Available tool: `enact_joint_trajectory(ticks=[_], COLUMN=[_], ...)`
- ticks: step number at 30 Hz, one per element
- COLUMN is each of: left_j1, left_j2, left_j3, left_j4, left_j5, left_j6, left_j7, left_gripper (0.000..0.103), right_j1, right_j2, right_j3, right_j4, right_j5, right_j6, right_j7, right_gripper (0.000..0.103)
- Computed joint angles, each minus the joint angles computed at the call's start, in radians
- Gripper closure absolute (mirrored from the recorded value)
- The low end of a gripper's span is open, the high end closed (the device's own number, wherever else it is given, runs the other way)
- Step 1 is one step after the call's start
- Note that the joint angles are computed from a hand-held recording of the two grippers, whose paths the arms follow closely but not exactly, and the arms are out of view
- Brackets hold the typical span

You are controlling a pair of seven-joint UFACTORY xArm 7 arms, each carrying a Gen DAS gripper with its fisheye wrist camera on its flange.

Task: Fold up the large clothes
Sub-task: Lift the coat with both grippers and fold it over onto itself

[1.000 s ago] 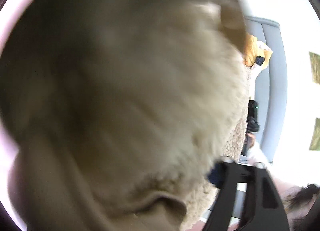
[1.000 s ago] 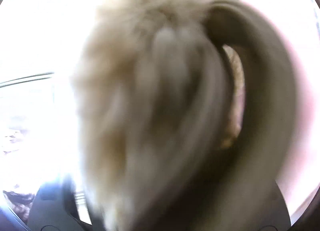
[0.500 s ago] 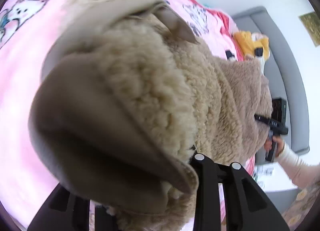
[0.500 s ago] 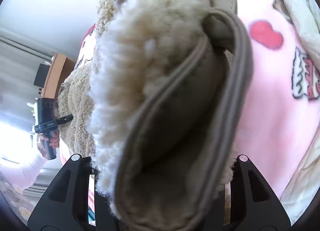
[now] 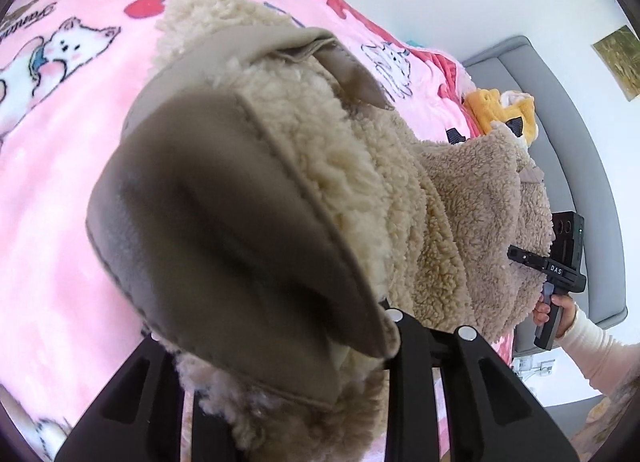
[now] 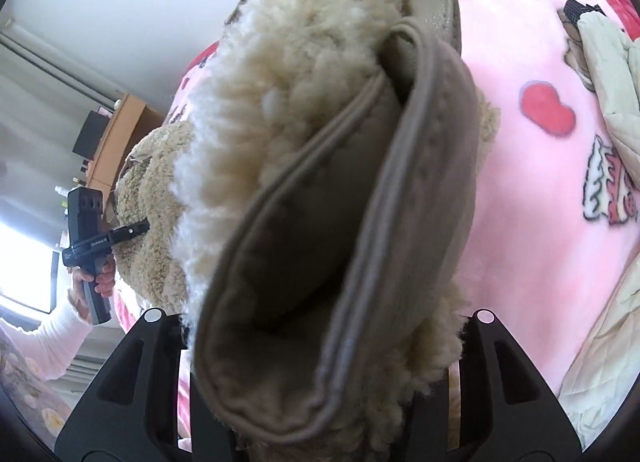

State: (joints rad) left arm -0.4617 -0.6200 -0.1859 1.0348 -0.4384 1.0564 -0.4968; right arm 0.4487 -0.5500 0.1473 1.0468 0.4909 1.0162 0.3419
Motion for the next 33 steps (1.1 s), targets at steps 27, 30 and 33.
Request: enact_joint_trajectory(ticks=[27, 30, 33], left_j1=[0.105, 0.149, 0.257], left_j2=[-0.528, -0.592, -0.516], left_j3=[-0.042, -0.03, -0.075], left_j4=[0.059, 0.149, 0.314], left_j5=[0.14, 0.173, 0.16], left_j6=[0.491, 0.657, 0.735], left_j7=[-0.296, -0.35, -0.399], left_gripper=[0.075, 0.075, 0.075], right_j1=[0.143, 0.177, 0.202], right_j2=[0.0, 0.064, 0.149], right_j3=[0.033, 0.048, 0.073], right_j4=[0.072, 0.12, 0.193], right_j5=[0.133, 0.174, 0.204], right_j6=[0.019, 0.013, 0.004], right_j7=[-0.11, -0.16, -0.205], right_gripper=[0.063, 0.063, 0.063])
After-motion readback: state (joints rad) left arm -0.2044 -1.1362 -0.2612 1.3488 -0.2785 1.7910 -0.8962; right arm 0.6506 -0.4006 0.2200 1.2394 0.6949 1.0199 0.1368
